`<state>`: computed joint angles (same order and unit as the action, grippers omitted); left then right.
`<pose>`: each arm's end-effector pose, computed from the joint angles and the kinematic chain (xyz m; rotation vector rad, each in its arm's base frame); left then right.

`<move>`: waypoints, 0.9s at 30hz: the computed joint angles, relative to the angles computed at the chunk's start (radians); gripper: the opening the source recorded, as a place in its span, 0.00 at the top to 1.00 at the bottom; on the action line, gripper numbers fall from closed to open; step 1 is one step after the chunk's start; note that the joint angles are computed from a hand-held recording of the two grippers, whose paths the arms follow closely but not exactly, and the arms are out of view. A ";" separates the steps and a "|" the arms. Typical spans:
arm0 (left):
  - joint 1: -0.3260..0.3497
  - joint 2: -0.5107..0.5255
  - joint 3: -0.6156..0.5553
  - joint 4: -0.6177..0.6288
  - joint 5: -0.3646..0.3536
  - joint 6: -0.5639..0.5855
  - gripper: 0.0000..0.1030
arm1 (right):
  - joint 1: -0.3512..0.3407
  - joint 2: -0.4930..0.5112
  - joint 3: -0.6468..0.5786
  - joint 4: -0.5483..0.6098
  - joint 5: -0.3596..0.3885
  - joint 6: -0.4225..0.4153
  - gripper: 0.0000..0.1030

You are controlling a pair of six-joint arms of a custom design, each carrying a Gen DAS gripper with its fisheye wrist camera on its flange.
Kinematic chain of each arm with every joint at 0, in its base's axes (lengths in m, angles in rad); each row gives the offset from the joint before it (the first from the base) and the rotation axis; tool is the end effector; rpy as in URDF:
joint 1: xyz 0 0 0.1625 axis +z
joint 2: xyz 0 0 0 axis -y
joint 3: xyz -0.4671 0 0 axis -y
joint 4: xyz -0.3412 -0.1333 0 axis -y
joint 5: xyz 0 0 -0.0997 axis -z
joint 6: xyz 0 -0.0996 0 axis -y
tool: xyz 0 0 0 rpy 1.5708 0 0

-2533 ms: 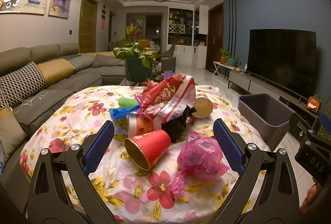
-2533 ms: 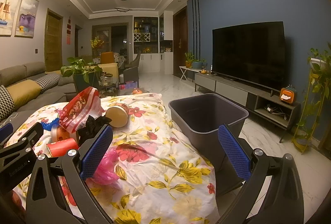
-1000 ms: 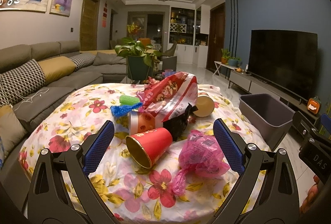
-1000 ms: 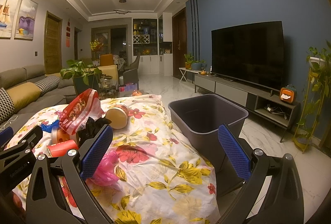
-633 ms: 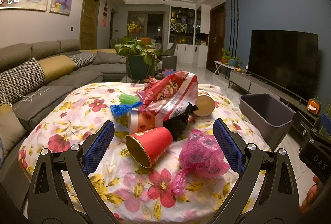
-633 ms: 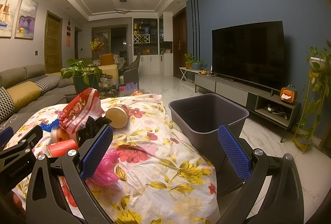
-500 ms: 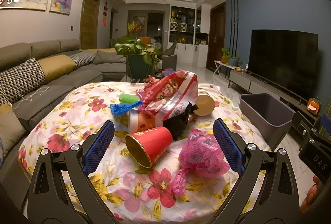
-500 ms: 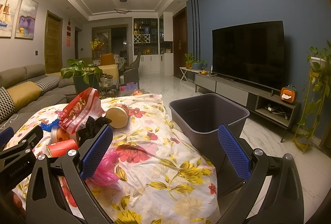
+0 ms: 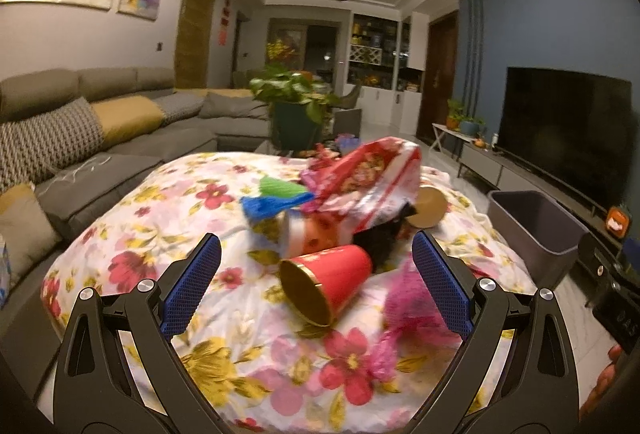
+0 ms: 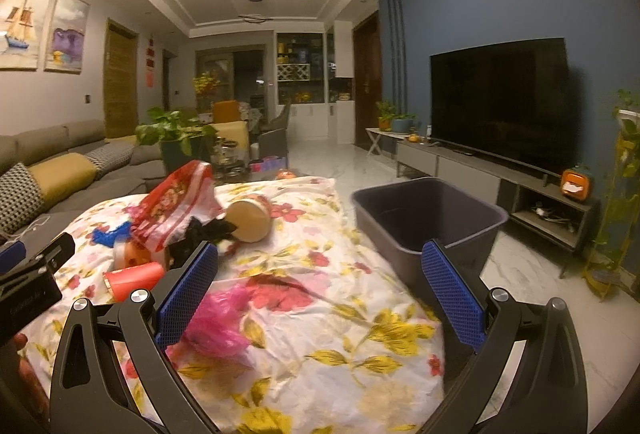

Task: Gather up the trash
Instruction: 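Grasp the pink plastic bag with the right tool while the left tool grasps the red paper cup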

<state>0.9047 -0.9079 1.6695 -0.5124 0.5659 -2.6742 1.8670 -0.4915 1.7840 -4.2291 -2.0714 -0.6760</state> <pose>-0.1761 -0.5758 0.1854 0.3202 1.9466 -1.5022 0.2602 -0.5598 0.1347 0.5640 -1.9538 1.4944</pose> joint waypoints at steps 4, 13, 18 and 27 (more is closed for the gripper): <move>0.011 -0.026 0.048 -0.090 -0.010 0.051 0.08 | -0.017 0.024 -0.006 0.060 0.063 0.013 0.11; 0.051 -0.047 0.084 -0.128 0.031 0.062 0.11 | -0.049 0.083 -0.066 0.193 0.144 0.049 0.23; 0.075 -0.030 0.061 -0.086 0.070 0.045 0.15 | -0.065 0.096 -0.088 0.268 0.203 0.045 0.31; 0.115 0.024 -0.011 0.014 0.123 -0.002 0.27 | -0.081 0.112 -0.120 0.362 0.244 0.024 0.80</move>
